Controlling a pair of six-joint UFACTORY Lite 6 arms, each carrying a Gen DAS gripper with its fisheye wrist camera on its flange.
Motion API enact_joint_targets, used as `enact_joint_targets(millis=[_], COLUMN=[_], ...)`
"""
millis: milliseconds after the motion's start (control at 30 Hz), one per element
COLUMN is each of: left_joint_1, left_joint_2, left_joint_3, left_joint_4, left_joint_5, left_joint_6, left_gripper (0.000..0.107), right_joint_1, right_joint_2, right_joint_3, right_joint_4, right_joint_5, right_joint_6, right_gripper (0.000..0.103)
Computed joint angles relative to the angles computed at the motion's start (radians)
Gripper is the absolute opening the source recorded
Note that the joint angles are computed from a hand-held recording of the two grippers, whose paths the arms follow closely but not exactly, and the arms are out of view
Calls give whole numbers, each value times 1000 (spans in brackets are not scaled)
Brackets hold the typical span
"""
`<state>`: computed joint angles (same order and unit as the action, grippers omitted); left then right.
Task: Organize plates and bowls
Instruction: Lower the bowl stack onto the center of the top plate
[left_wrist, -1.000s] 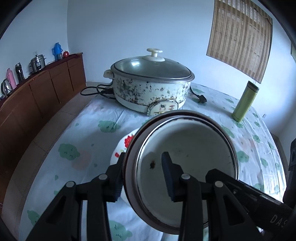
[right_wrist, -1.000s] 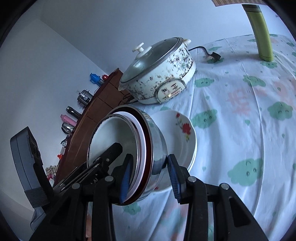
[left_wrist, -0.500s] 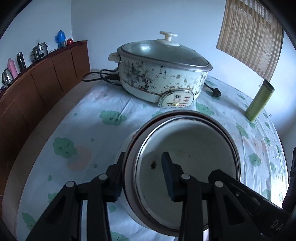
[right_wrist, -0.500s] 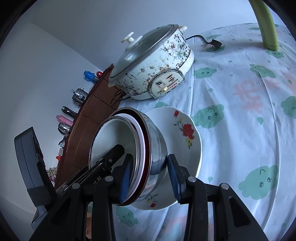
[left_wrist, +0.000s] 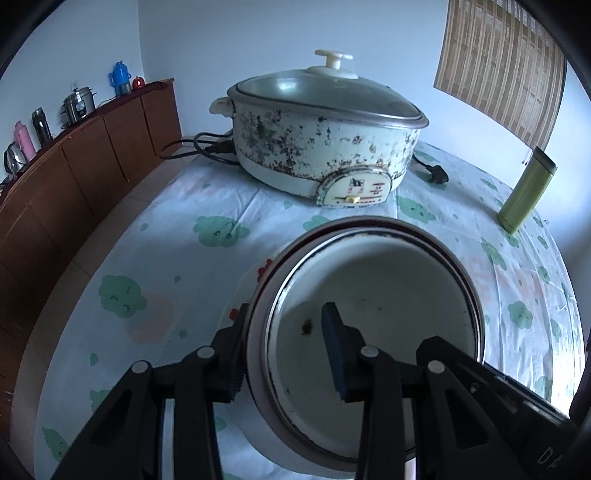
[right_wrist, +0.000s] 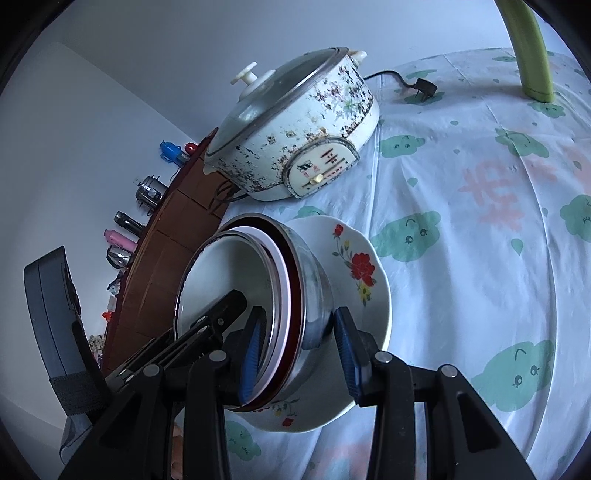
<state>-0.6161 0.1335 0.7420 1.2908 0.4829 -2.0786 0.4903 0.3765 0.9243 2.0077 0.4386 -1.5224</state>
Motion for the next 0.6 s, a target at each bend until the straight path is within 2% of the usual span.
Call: enact_joint_targets(millis=[600], left_joint_1=[3], left_joint_2=[21], left_joint_3=[4], left_joint_4=[59], left_joint_5=[-2], left_joint_6=[-49], left_gripper=[35], right_joint_1=[3], right_joint_2=[11], right_joint_3=[1], right_joint_4=[59], right_joint_5=[4], right_joint_6=[-63], right_gripper=[41])
